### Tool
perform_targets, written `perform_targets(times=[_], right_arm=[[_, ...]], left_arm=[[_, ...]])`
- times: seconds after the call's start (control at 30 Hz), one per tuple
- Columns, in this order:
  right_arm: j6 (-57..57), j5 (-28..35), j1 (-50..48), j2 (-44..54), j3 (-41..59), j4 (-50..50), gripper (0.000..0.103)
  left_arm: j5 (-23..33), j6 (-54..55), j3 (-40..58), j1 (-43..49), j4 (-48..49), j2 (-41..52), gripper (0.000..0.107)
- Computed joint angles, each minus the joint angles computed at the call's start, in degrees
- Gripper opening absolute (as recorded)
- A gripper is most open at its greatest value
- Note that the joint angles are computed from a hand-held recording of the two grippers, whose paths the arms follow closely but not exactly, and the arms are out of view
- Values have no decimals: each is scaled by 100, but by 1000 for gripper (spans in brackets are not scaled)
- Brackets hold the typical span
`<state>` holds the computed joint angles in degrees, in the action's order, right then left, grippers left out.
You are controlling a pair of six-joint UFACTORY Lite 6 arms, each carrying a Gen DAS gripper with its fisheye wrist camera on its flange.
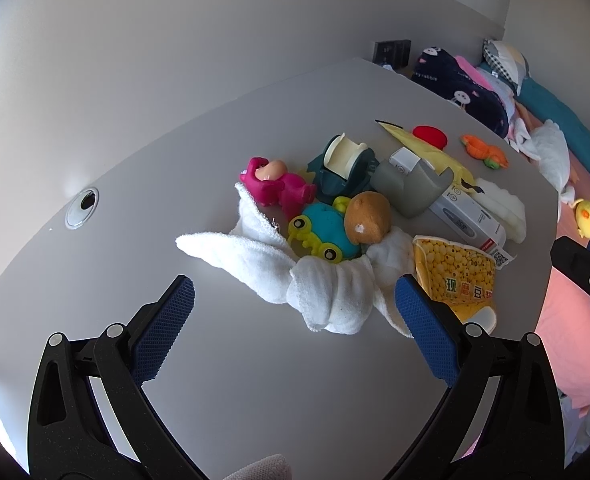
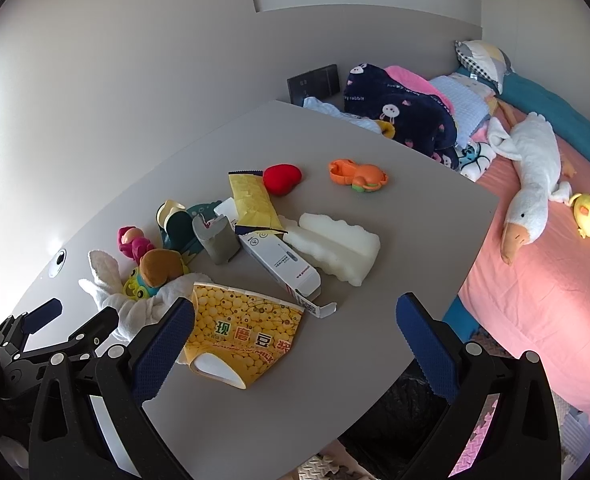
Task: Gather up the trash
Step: 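Move left tool toward white towel while right tool approaches yellow corn-print cup, then close left tool on white towel while right tool grasps yellow corn-print cup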
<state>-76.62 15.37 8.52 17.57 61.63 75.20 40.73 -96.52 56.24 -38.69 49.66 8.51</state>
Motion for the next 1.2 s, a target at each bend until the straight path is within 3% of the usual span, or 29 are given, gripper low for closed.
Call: perform_targets(times=[1.0, 1.2], right_arm=[[237, 54, -35, 192, 132, -307, 100], [-58, 66, 27, 271, 66, -229, 100]], left_arm=[[-214, 88, 37, 196, -33, 161, 97], [-529, 84, -27, 453, -65, 313, 97]])
